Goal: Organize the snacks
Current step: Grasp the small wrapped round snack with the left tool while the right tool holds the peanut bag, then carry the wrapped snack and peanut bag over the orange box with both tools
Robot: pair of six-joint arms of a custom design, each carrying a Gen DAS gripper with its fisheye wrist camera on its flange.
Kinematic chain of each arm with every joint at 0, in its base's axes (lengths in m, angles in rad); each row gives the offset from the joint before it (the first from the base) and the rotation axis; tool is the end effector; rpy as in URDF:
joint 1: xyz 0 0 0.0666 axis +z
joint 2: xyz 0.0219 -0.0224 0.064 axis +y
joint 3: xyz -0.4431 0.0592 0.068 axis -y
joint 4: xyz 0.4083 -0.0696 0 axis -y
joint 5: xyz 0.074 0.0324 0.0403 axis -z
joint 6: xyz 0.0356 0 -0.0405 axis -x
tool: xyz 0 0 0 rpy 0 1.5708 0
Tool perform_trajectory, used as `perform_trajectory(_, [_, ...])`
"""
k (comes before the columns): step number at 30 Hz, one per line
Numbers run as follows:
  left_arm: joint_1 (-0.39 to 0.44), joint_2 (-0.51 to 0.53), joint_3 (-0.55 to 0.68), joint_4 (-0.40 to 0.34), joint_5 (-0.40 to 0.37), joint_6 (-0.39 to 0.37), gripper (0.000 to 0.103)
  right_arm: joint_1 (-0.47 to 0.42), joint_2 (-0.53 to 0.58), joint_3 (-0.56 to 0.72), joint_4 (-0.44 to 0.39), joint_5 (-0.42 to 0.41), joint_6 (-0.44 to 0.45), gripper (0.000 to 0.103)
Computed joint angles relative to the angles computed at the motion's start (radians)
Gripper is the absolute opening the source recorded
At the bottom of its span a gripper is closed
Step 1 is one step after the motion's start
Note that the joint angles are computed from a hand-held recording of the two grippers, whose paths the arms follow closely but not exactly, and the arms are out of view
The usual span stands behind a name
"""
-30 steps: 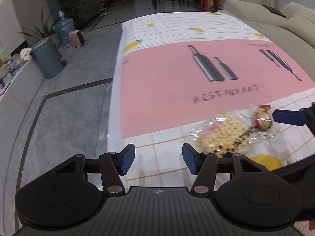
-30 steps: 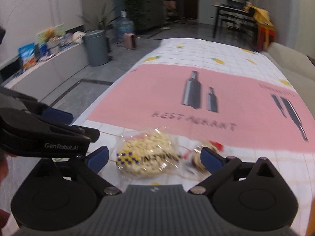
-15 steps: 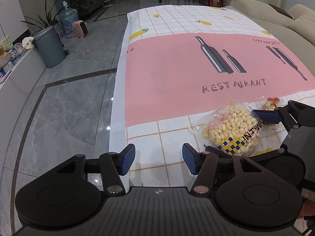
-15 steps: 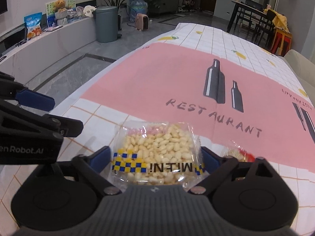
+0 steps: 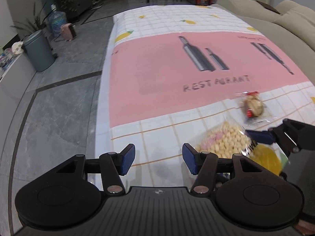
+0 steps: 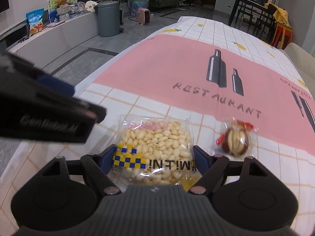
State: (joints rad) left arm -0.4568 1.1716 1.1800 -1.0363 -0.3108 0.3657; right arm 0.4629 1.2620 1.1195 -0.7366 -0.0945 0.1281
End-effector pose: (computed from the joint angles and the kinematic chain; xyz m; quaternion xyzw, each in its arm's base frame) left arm 0.3422 -0.1565 0.4762 0.0019 0.9527 0.0308 0.3024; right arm 0.3797 0.1928 0.4310 -0.2890 0.8943 0.1002 0.3265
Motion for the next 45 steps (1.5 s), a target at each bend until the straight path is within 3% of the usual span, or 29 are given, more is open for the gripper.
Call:
perform_trajectory(4, [-0.02,-0.001,0.008,0.031,0.048,-0.021,0.065,-0.02,-0.069,-0.029,-0.038,0.016,-0.031,0.078])
perform_trajectory(7, [-0.033,0.012,0.02,0.059,0.123,0.007,0.065,-0.052,-0.125,-0.05,-0.069,0.039,-0.06,0.078])
perform_trajectory(11, [-0.069,0.057,0.047,0.108,0.16,0.028,0.065,-0.107,-0.184,-0.081,-0.105,0.14,-0.105,0.078])
perform_trajectory(15, [-0.091,0.125,0.073,0.163,0.21,0.054,0.065,-0.191,-0.197,-0.094,-0.109,0.182,-0.147,0.079])
perform_trajectory(21, [-0.108,0.197,0.104,0.224,0.187,0.108,0.065,-0.276,-0.186,-0.09,-0.089,0.178,-0.18,0.079])
perform_trajectory(28, [-0.107,0.276,0.159,0.169,0.151,0.14,0.065,-0.293,-0.147,-0.097,-0.098,0.139,-0.202,0.079])
perform_trajectory(37, [-0.137,0.293,0.178,0.145,0.093,0.099,0.049,-0.293,-0.162,-0.122,-0.078,0.129,-0.176,0.079])
perform_trajectory(45, [-0.178,0.242,0.144,0.077,0.078,0.128,0.046,-0.297,-0.177,-0.105,-0.164,0.097,-0.156,0.079])
